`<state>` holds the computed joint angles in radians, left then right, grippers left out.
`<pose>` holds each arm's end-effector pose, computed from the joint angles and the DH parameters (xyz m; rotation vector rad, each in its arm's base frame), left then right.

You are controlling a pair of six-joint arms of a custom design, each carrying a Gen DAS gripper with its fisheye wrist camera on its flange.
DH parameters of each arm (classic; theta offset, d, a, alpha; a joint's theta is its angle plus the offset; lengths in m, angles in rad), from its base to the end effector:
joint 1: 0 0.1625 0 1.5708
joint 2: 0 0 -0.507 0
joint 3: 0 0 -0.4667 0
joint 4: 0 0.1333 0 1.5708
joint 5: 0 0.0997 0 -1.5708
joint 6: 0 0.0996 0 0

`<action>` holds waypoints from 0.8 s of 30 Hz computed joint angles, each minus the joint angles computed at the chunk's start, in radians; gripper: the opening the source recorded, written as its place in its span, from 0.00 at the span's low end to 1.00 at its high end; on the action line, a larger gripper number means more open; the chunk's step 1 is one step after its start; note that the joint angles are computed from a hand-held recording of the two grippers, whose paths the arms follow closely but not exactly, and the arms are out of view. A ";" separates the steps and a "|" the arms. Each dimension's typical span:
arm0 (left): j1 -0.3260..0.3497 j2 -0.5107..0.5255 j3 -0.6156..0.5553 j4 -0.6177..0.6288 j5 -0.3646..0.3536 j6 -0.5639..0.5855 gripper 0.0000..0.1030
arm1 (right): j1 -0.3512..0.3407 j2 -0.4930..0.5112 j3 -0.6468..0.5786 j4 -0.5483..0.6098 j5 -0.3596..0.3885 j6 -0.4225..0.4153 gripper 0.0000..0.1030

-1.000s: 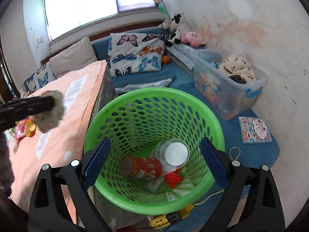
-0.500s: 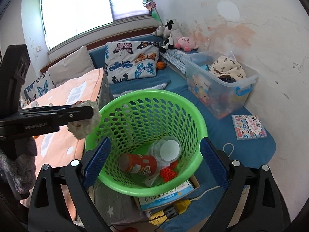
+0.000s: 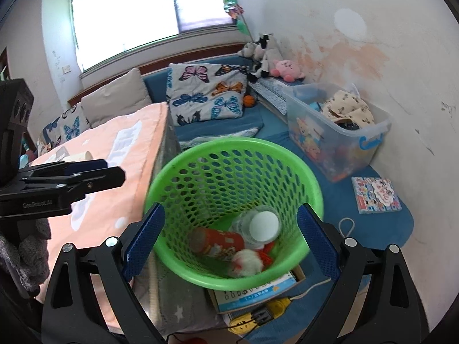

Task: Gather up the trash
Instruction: 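Move both grippers back over the bed toward the remaining trash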

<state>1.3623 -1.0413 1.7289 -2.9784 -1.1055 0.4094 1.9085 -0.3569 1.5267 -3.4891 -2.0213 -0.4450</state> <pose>0.0188 -0.7710 0.3027 0.5435 2.4305 -0.8701 0.3470 -0.7168 -0.0879 0.7457 -2.3972 0.9499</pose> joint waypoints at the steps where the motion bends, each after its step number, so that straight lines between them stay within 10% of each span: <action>1: 0.002 -0.011 0.011 -0.012 0.008 0.003 0.60 | 0.004 0.004 -0.006 0.006 0.006 -0.003 0.90; 24: 0.142 -0.231 0.154 -0.327 0.314 0.013 0.66 | 0.108 0.175 -0.275 0.306 0.135 -0.097 0.90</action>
<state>1.5045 -1.2723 1.8833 -3.3052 -0.7913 0.4226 2.0166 -0.1816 1.2512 -3.1827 -1.8860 -0.5417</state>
